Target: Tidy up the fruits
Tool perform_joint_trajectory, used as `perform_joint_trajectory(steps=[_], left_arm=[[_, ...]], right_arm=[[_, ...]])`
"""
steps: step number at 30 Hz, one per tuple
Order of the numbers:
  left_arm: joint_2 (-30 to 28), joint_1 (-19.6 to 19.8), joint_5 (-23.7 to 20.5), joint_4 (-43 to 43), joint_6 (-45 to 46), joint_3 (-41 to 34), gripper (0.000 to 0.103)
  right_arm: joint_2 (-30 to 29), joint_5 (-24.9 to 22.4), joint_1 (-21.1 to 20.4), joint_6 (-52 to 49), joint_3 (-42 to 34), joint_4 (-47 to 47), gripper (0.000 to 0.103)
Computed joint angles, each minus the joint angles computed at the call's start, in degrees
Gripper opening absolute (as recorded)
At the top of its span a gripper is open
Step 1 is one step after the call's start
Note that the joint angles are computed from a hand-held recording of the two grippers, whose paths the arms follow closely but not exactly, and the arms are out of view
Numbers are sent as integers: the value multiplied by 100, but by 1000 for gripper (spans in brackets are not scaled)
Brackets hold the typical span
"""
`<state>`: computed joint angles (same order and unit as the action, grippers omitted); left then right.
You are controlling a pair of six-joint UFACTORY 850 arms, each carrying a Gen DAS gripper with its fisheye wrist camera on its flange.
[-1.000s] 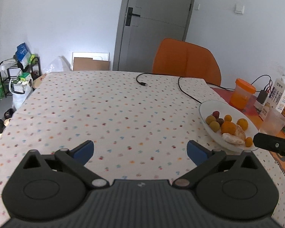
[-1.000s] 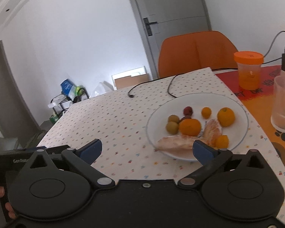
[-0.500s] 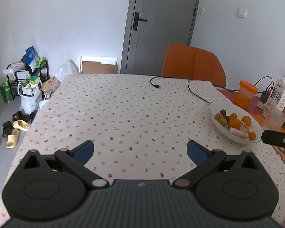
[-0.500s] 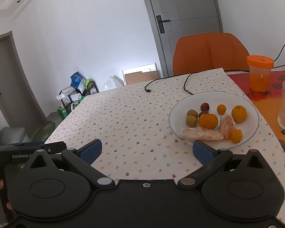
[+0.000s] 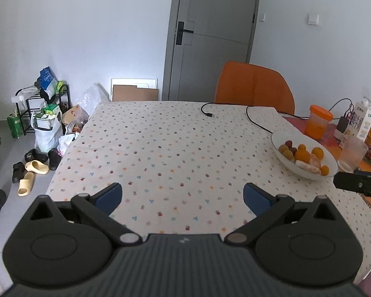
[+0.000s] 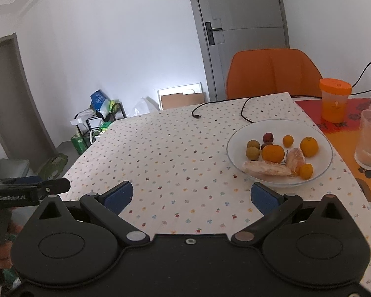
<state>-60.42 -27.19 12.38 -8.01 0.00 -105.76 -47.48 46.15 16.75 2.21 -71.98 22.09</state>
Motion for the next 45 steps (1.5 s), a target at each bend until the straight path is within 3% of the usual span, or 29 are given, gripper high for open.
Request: perform_joint_trajectory(steps=[14, 25, 45], left_arm=[[149, -109, 200, -441, 441, 278, 103], [159, -115, 201, -49, 33, 311, 103], [215, -101, 281, -225, 140, 403, 103]], right_arm=[[46, 186, 67, -181, 233, 83, 103], [30, 228, 91, -297, 216, 136, 103], [53, 321, 97, -272, 264, 72, 103]])
